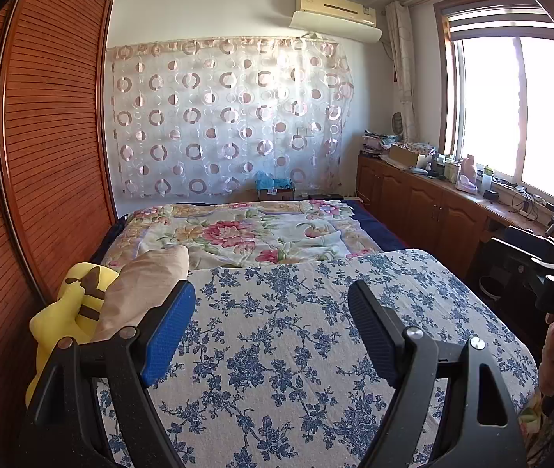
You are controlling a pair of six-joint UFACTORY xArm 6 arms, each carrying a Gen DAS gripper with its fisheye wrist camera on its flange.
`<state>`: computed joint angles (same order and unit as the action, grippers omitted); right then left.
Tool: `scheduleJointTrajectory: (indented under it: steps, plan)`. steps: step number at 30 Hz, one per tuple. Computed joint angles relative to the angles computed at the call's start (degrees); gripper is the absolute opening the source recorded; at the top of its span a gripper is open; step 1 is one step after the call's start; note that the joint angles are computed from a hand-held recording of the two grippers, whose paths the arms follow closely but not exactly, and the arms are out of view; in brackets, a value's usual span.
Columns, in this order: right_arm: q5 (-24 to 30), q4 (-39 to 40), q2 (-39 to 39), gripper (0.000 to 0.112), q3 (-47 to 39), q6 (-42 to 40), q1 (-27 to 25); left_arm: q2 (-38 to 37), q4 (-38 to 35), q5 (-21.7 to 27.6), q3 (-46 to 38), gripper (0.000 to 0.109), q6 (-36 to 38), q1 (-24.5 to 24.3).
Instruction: Fold small clothes
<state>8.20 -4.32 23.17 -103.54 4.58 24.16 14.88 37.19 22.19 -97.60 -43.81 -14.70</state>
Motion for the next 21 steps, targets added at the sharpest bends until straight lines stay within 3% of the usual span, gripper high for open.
scheduleJointTrajectory:
  steps: [21]
  plan:
    - [-0.1, 4.7, 0.8, 0.088, -0.9, -5.2, -0.5, -0.2, 0.3, -0.4, 0.4, 0.081, -0.2, 0.1]
